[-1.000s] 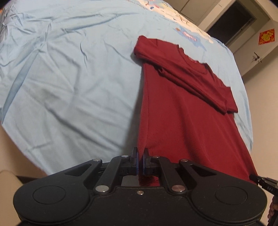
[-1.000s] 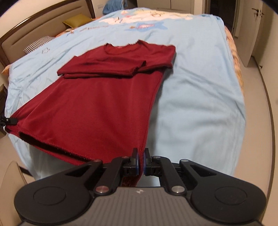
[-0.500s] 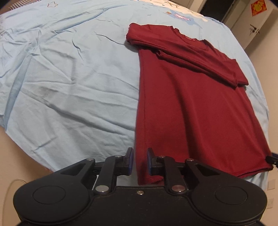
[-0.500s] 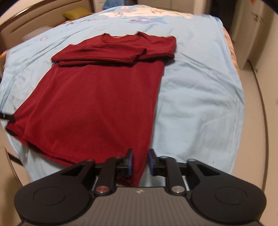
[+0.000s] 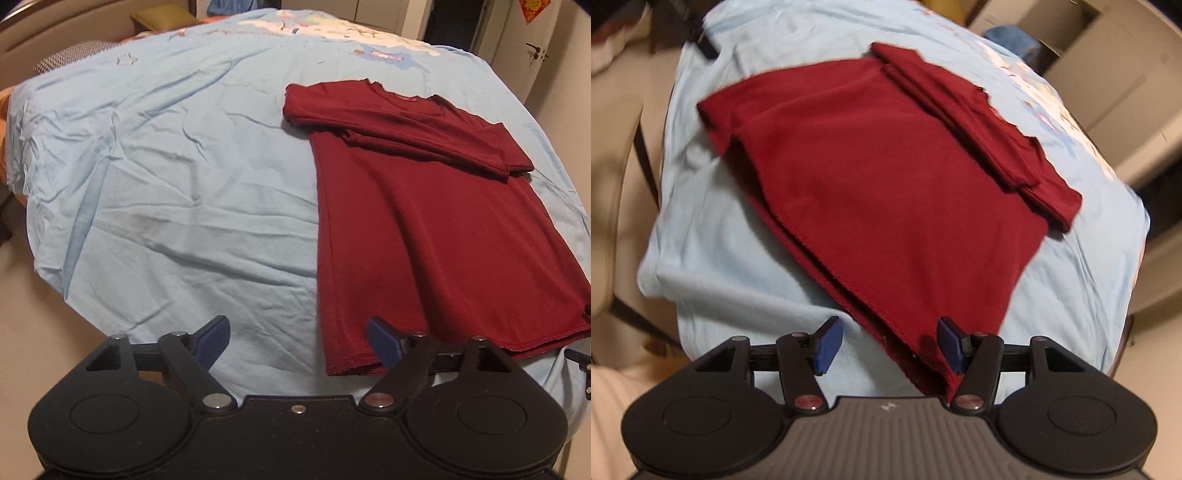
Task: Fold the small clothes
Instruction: 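Grasp the hem with both tools and lift it toward the collar, then carry the held hem over the shirt body toward the collar with both tools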
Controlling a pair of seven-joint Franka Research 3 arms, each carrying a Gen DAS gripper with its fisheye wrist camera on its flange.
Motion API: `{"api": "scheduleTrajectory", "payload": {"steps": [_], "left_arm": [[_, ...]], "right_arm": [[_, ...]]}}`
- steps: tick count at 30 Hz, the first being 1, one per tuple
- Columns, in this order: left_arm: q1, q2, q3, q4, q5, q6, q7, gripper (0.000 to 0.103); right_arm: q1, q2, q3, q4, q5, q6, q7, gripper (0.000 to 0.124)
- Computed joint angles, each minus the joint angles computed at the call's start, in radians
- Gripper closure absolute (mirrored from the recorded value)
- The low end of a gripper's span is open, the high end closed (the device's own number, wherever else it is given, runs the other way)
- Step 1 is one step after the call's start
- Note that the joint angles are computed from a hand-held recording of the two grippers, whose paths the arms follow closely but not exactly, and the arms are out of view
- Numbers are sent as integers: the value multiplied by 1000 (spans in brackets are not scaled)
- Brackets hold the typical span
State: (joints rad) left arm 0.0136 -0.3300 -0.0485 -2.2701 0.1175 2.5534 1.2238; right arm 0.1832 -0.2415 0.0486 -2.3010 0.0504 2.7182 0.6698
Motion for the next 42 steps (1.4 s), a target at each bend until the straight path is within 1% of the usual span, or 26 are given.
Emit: {"api": "scheduleTrajectory", "payload": {"steps": [2,4,5,6,8,9,11,16,17,18,19,20,21,23,25,27,28,29,30,31,32,34,37,39,42], "left_arm": [[-7,-9,-2,-11,6,21,19,16],[-19,-18,1,-21,1,40,44,16],[-26,-24,2,-28,-3,52,58,15],[-34,-30,3,-36,-8,68,74,15],[-55,-40,8,-53,-19,98,116,14],[-68,-44,11,-62,-25,114,142,14],[-94,-46,15,-77,-39,139,196,13],[-165,-23,21,-112,-61,200,370,13],[-163,-12,9,-117,-44,214,391,13],[-139,2,-22,-119,5,224,382,13],[-90,19,-73,-115,94,231,333,14],[-35,37,-128,-104,202,228,260,18],[-2,56,-161,-91,284,218,192,19],[33,92,-196,-54,407,175,72,26],[35,117,-193,-30,469,148,12,33],[22,127,-174,-24,513,144,1,37],[13,127,-164,-25,533,144,3,47],[9,124,-154,-28,557,144,9,62],[8,120,-148,-32,584,146,9,71],[10,112,-143,-38,613,153,6,89],[15,101,-138,-49,643,171,-8,97],[38,73,-137,-68,716,209,-51,98],[75,27,-152,-81,822,203,-115,98],[75,-2,-143,-87,820,194,-117,98],[53,-36,-118,-90,769,203,-40,98]], "right_arm": [[-15,12,20,-5,-51,19,31,63],[-17,20,26,0,-69,15,59,67],[-13,25,21,7,-62,9,62,78],[-8,31,13,19,-46,-10,59,95],[-10,30,12,34,-48,-31,78,109],[-8,29,8,42,-43,-43,75,113],[-3,25,-1,60,-24,-67,61,117],[6,34,-19,163,65,-172,75,118],[7,40,-22,191,89,-199,87,118],[8,51,-26,226,115,-230,97,118],[9,58,-29,251,137,-253,103,118],[11,67,-33,280,161,-277,106,118],[11,75,-36,305,183,-296,105,118],[10,90,-41,351,218,-323,105,118],[7,104,-43,389,244,-345,112,118],[4,112,-43,418,264,-358,124,118],[3,117,-43,430,274,-360,127,118],[2,121,-44,442,285,-362,128,118],[1,126,-44,453,293,-363,128,118],[0,126,-44,457,297,-360,124,118],[0,123,-43,456,294,-357,119,118],[-2,115,-40,446,278,-350,108,118],[-7,101,-34,420,231,-345,113,118],[-9,80,-29,383,188,-336,111,119],[-9,44,-31,330,164,-358,94,119]]}}
